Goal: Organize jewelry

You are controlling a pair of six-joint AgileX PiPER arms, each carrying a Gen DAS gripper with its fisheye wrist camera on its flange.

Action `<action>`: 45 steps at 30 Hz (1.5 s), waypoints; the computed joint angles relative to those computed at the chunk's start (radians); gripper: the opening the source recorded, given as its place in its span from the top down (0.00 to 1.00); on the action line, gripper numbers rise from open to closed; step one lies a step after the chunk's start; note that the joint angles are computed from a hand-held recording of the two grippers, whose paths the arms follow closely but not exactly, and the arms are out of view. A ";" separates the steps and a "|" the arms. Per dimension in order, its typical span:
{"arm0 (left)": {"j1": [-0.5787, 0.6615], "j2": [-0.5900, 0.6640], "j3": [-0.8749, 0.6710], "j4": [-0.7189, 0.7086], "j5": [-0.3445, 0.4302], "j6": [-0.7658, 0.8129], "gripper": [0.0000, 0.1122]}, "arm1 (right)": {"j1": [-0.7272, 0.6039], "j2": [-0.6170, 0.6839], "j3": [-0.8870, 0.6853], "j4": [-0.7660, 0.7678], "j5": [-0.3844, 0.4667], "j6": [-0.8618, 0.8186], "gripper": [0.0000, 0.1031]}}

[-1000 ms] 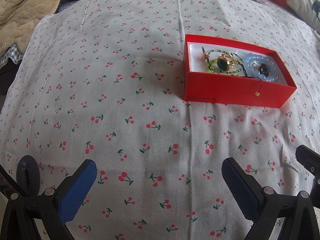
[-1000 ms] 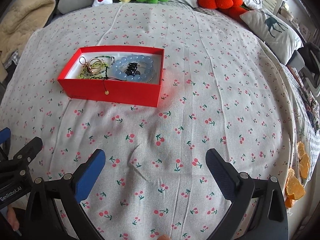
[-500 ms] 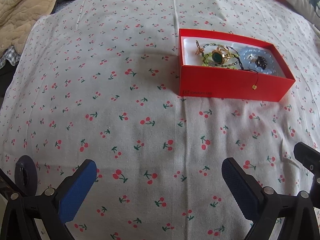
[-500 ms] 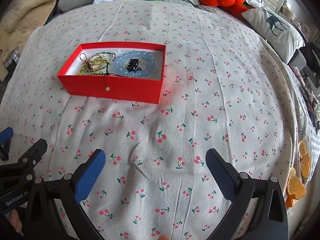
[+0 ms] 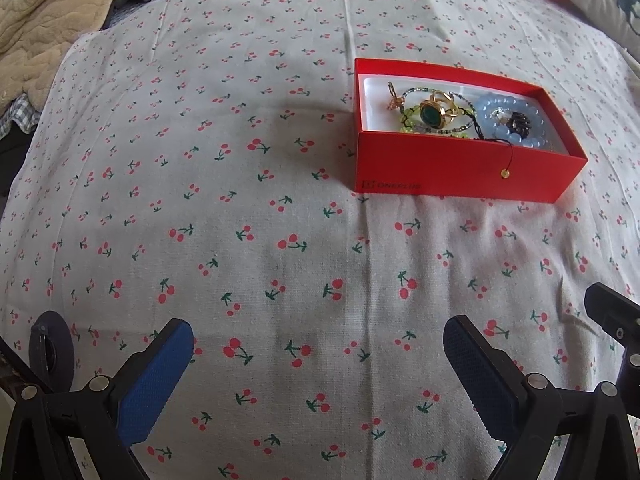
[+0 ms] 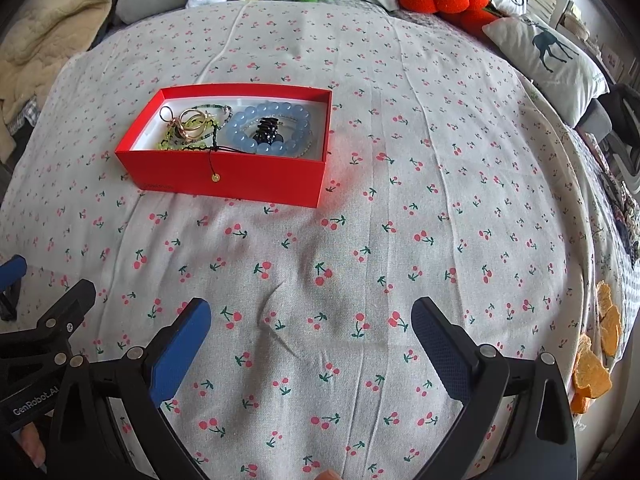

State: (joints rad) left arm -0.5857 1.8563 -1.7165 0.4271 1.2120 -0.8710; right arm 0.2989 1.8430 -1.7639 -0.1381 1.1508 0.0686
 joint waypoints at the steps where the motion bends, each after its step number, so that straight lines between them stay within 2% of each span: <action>1: -0.001 0.001 -0.001 0.000 0.001 -0.001 0.09 | 0.001 -0.001 0.001 -0.001 0.000 0.002 0.01; 45: 0.005 -0.003 0.013 -0.016 -0.003 0.013 0.09 | 0.001 -0.002 0.008 -0.004 0.000 0.001 0.01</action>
State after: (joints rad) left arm -0.5810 1.8538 -1.7031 0.4115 1.2091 -0.8576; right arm 0.2997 1.8406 -1.7561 -0.1418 1.1510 0.0699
